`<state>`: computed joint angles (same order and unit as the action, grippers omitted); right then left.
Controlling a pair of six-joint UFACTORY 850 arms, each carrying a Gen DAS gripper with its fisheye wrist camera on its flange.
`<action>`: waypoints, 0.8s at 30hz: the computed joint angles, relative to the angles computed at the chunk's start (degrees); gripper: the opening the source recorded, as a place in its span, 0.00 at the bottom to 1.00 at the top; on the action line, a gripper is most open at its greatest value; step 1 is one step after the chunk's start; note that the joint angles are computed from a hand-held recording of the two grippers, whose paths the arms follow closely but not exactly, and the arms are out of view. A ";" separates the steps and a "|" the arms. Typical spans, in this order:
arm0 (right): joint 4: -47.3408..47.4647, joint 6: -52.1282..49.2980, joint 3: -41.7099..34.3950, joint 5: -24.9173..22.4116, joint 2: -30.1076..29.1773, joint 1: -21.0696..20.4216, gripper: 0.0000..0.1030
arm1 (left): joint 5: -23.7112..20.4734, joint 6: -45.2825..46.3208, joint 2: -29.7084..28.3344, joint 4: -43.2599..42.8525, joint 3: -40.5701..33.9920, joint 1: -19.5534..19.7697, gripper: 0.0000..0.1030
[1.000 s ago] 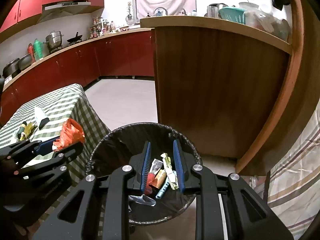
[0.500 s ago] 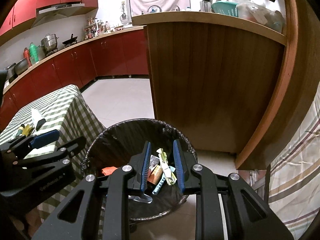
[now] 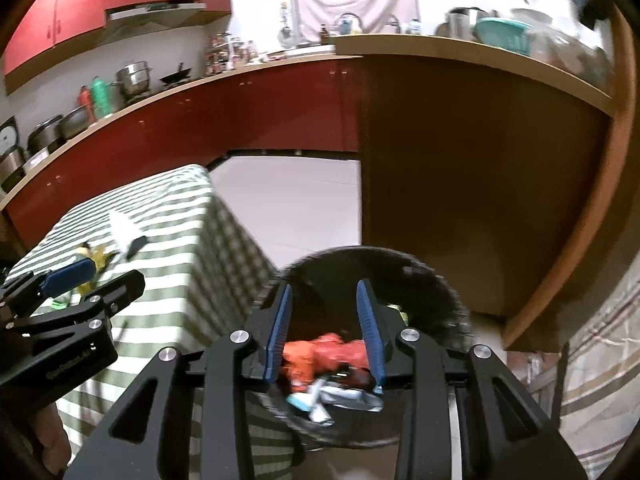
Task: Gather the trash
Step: 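Move both open tools back over the trash on the table, then grasp the green-printed white packet with the left tool while the right tool grasps the yellow wrapper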
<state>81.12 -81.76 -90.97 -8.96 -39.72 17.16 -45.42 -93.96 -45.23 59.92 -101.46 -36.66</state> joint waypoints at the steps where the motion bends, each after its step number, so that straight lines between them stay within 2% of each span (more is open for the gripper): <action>1: 0.28 -0.39 -0.07 -0.28 0.01 0.52 0.35 | -0.36 -1.34 1.42 0.52 2.17 0.20 0.64; 5: -0.35 -0.35 -0.58 -1.42 -0.15 2.53 0.36 | -2.15 -5.48 5.42 1.71 8.31 0.96 0.64; 13: -8.11 6.31 -2.69 -3.74 -1.23 6.47 0.37 | -4.30 -11.87 12.32 1.85 19.17 3.42 0.65; 18: -14.07 11.46 -4.69 -4.73 -2.42 8.77 0.37 | -4.00 -13.97 14.52 1.39 22.83 5.31 0.69; 24: -21.87 18.42 -7.92 -5.72 -4.32 10.68 0.37 | -1.53 -14.79 15.61 1.17 25.28 7.67 0.70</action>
